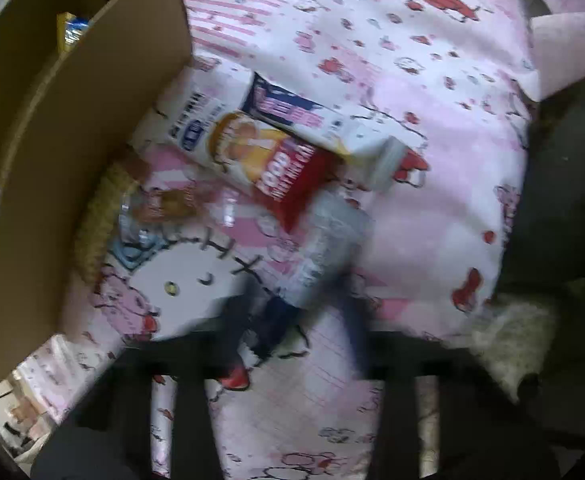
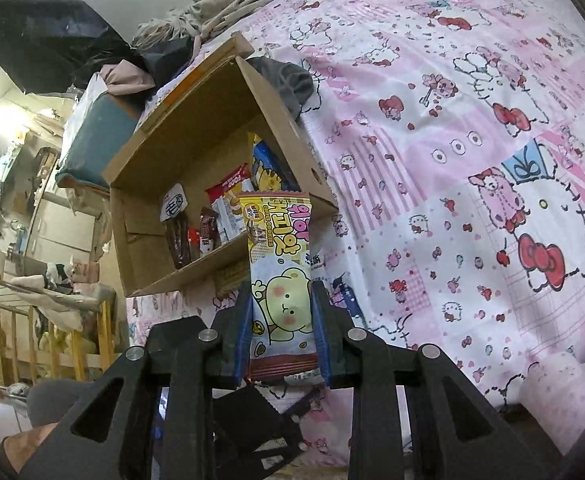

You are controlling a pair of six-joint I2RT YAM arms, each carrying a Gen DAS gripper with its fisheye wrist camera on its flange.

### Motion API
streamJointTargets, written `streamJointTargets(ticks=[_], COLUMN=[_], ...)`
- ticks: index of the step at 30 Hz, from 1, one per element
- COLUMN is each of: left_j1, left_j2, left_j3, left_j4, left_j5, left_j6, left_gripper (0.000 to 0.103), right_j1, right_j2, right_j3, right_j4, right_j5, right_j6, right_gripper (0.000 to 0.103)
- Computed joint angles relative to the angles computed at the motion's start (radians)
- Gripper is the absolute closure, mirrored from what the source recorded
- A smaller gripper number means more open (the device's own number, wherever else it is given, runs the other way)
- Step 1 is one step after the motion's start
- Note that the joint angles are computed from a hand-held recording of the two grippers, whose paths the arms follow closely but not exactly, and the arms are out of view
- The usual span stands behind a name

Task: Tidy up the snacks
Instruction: 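Grasp a white tube snack with the left tool while the right grasps a yellow bag, then carry both snacks into the box and open both tools to release them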

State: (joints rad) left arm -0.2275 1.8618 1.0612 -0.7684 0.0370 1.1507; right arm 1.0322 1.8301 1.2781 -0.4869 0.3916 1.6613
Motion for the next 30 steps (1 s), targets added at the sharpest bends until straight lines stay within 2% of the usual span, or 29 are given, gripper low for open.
streamJointTargets(ticks=[2, 4, 7, 10, 17, 21, 22, 24, 25, 30], left_j1=[0.013, 0.042, 0.101, 0.169, 0.296, 0.343, 0.390, 0.421, 0.433, 0.489], left_j2=[-0.012, -0.028, 0.016, 0.039, 0.093, 0.123, 0.114, 0.104, 0.146, 0.171], left_j3=[0.002, -0.007, 0.077, 0.140, 0.344, 0.479, 0.473, 0.515, 0.597, 0.779], left_j4=[-0.024, 0.010, -0.073, -0.107, -0.173, -0.247, -0.243, -0.264, -0.296, -0.364], left_j5=[-0.001, -0.011, 0.002, 0.005, 0.048, 0.107, 0.131, 0.180, 0.198, 0.308], left_j6=[0.028, 0.007, -0.020, -0.030, -0.192, -0.283, -0.259, -0.280, -0.285, -0.345], left_gripper=[0.089, 0.090, 0.090, 0.090, 0.089, 0.089, 0.089, 0.089, 0.089, 0.089], right_j1=[0.000, -0.001, -0.004, -0.004, -0.007, -0.006, -0.004, -0.002, 0.000, 0.018], right_j2=[0.002, 0.013, 0.030, 0.046, 0.105, 0.139, 0.146, 0.145, 0.141, 0.100], right_j3=[0.005, 0.020, 0.044, 0.061, 0.135, 0.183, 0.198, 0.206, 0.205, 0.183], right_j4=[0.000, -0.006, -0.013, -0.010, -0.010, -0.022, -0.032, -0.038, -0.038, -0.027], right_j5=[-0.003, -0.009, -0.019, -0.029, -0.067, -0.082, -0.077, -0.066, -0.054, 0.033], right_j6=[-0.008, -0.022, -0.041, -0.056, -0.108, -0.126, -0.131, -0.137, -0.139, -0.145], right_gripper=[0.075, 0.075, 0.075, 0.075, 0.075, 0.075, 0.075, 0.075, 0.075, 0.075])
